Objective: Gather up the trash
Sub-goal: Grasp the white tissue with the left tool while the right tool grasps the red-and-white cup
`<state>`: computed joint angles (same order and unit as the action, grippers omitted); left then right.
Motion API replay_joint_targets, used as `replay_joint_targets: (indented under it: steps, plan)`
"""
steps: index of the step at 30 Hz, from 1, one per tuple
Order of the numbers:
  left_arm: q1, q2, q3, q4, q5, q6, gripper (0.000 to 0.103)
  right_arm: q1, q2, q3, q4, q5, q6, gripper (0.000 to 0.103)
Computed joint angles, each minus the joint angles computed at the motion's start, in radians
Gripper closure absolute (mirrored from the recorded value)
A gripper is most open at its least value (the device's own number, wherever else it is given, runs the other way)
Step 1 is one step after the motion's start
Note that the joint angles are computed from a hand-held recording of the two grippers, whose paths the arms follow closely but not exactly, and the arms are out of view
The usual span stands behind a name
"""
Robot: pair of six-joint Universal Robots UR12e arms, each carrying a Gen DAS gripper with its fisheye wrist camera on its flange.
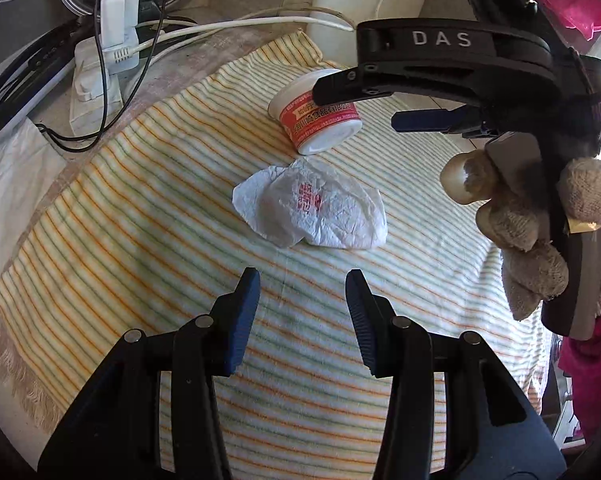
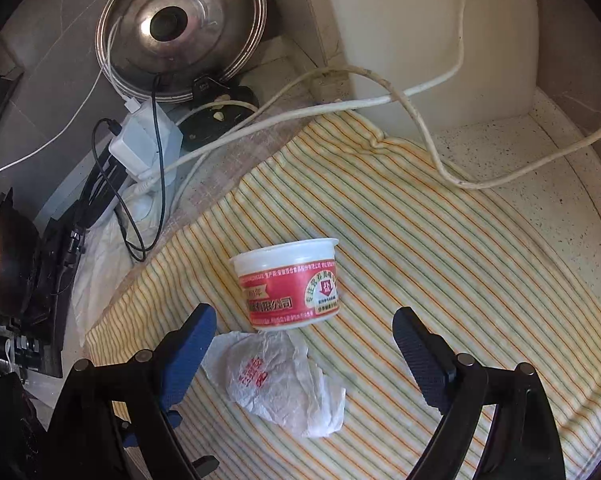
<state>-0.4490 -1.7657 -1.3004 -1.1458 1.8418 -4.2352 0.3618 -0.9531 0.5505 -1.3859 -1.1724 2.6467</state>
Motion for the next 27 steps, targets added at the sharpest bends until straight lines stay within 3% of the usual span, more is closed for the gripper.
replay_joint_targets:
  steps: [6,11,16,17,20,22,25,27]
  plan:
    - [0.015,-0.015,0.01,-0.002,-0.009,0.002,0.058,0.007,0.07,-0.097,0.085,0.014,0.008,0.012]
    - [0.028,-0.025,0.014,0.002,-0.035,0.012,0.058,-0.007,0.083,-0.104,0.107,0.057,0.009,0.014]
    - [0.034,-0.051,0.049,-0.03,-0.046,0.048,0.058,-0.029,0.097,-0.131,0.138,0.127,0.006,0.031]
    - [0.035,-0.057,0.058,-0.042,-0.041,0.054,0.057,-0.03,0.103,-0.144,0.144,0.127,0.009,0.031]
    - [0.037,-0.083,0.096,-0.102,-0.007,0.041,0.032,-0.031,0.114,-0.17,0.158,0.121,0.013,0.028]
    - [0.041,-0.095,0.108,-0.123,0.017,0.02,0.028,-0.032,0.118,-0.178,0.163,0.121,0.017,0.026]
    - [0.036,-0.125,0.152,-0.182,0.065,0.046,0.028,-0.037,0.124,-0.184,0.169,0.131,0.035,0.024]
    - [0.031,-0.14,0.174,-0.224,0.102,0.061,0.036,-0.042,0.129,-0.194,0.179,0.14,0.048,0.024]
